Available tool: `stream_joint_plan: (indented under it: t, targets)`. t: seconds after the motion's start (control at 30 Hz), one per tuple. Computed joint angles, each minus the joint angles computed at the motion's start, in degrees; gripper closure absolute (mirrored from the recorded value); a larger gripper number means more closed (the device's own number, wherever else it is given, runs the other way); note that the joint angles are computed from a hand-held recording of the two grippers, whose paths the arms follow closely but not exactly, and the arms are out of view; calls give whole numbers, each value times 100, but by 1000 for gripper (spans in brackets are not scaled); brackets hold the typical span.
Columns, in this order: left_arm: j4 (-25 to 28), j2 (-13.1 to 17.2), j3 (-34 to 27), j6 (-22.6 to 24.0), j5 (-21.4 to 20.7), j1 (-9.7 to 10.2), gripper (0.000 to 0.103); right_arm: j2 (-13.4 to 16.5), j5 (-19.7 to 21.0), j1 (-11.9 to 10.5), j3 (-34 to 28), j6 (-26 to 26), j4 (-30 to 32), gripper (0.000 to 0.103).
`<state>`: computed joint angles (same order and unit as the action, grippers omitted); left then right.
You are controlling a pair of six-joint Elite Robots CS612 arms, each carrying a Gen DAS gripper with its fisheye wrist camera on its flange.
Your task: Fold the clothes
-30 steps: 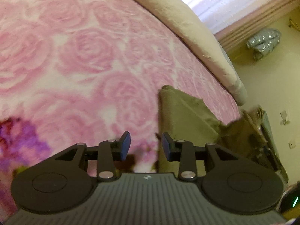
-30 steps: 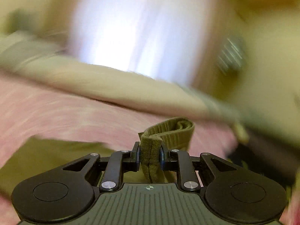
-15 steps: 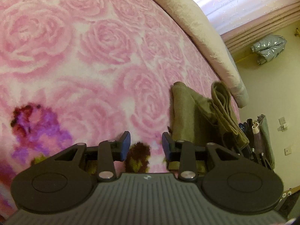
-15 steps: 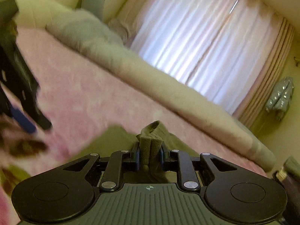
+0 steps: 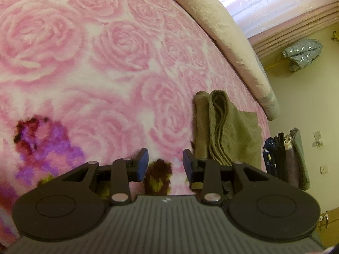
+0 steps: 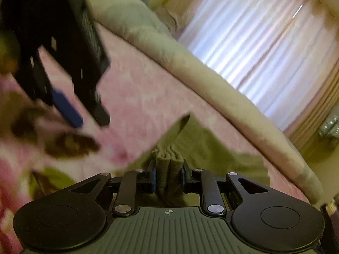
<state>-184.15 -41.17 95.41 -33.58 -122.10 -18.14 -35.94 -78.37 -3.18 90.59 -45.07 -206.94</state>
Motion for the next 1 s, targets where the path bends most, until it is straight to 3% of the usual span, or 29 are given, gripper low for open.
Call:
stream_joint_plan:
  t: [0.07,0.1,0.17,0.23,0.27,0.3,0.4,0.5,0.67,0.73,0.8,0.9,0.93,1.0]
  targets:
    - [5,-7,5,-15,5,-1,73,22,-98,26,-7,-69,-10,82]
    - [7,-10,8,-22,8,-1,73,13,-118,26,-12,-93,37,70]
    - [12,-17,13,-36,13,-2,73,-1,-102,-1,-50,-64,136,63]
    - [21,-36,23,-30,11,-3,73,-72,36,-64,3,25,200,47]
    - [19,-43,31,-31,14,-2,73,-125,181,-117,57,149,190,31]
    - [16,-50,39,-32,17,-1,73,-206,358,-176,147,319,213,22]
    - [-45,-54,43,-96,-156,-2,73,-441,837,-353,368,863,450,22]
    - [-137,-48,36,-192,-403,-5,73,-664,774,-474,592,1774,505,22]
    - [-357,25,-65,-281,-657,-94,70,-859,739,-823,610,4345,948,22]
    - [-282,55,-142,-184,-683,-156,69,-895,881,-988,582,5337,1099,36]
    - [-107,54,-200,-12,-639,-230,69,-885,1055,-1115,495,6130,1363,41]
    - [64,31,-219,425,-354,-347,71,-851,1265,-1249,433,6704,1463,41]
    - [100,22,-218,584,-231,-386,89,-837,1358,-1280,429,6776,1436,42]
    - [97,19,-207,803,-58,-427,90,-799,1452,-1306,383,6815,1614,47]
